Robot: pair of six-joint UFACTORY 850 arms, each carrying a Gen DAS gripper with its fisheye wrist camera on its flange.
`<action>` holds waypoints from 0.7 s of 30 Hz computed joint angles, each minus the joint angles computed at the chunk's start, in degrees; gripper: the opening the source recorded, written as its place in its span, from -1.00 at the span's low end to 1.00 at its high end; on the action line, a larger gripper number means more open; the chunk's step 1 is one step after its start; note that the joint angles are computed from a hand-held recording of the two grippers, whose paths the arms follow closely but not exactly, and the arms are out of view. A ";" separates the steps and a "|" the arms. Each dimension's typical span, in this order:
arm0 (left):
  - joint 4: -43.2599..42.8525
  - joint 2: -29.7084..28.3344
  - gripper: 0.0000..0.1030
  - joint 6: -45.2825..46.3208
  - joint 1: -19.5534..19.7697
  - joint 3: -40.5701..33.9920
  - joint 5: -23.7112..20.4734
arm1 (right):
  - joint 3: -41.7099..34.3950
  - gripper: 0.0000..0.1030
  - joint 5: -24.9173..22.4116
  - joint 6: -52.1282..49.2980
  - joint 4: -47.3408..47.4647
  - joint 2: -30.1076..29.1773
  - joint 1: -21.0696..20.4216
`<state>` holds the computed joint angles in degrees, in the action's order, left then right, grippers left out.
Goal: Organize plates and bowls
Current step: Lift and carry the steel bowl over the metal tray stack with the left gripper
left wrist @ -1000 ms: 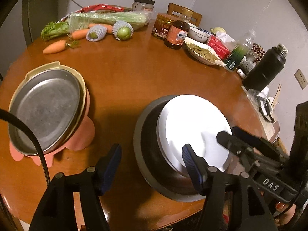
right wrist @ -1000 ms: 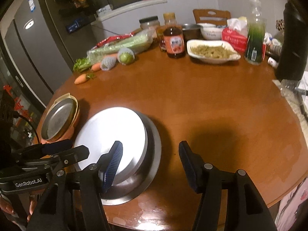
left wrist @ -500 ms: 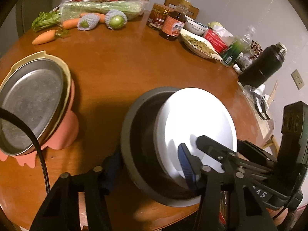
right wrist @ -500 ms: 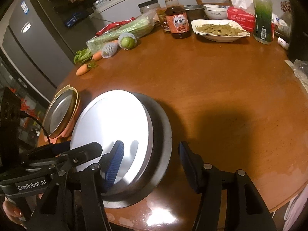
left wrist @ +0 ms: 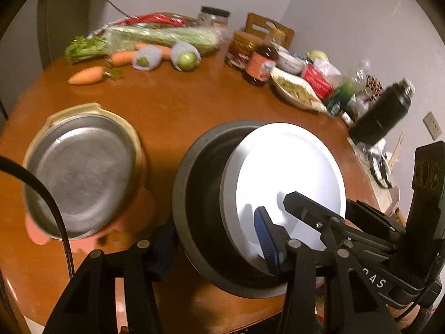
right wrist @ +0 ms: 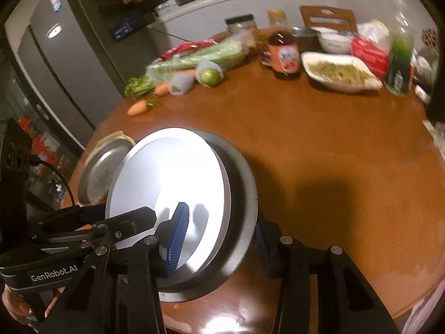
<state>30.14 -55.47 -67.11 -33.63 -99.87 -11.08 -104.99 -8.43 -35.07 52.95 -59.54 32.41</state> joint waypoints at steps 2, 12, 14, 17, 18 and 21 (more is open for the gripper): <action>6.55 1.40 0.00 -7.02 0.39 1.84 0.10 | -1.95 -0.10 -0.52 0.65 -1.12 -0.69 0.48; 32.73 7.56 0.00 -34.90 2.70 10.48 -0.42 | -14.48 -0.12 -4.82 8.88 -11.70 -6.43 2.96; 36.54 8.45 0.00 -38.95 3.31 11.91 -0.48 | -18.66 -0.12 -6.44 11.86 -15.14 -8.58 3.55; 40.97 9.64 0.00 -43.90 4.33 13.71 -0.49 | -24.36 -0.12 -8.90 15.92 -19.56 -11.53 4.35; 42.84 10.04 0.00 -45.88 4.63 14.32 -0.48 | -27.64 -0.12 -10.43 18.30 -22.05 -13.23 4.67; 46.51 11.22 0.00 -49.74 5.61 16.07 -0.58 | -37.06 -0.12 -14.35 23.36 -27.36 -18.18 5.48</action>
<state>76.64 -44.25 -116.86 -28.02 -83.81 -11.66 -142.05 -22.78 -11.71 25.58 -77.72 37.90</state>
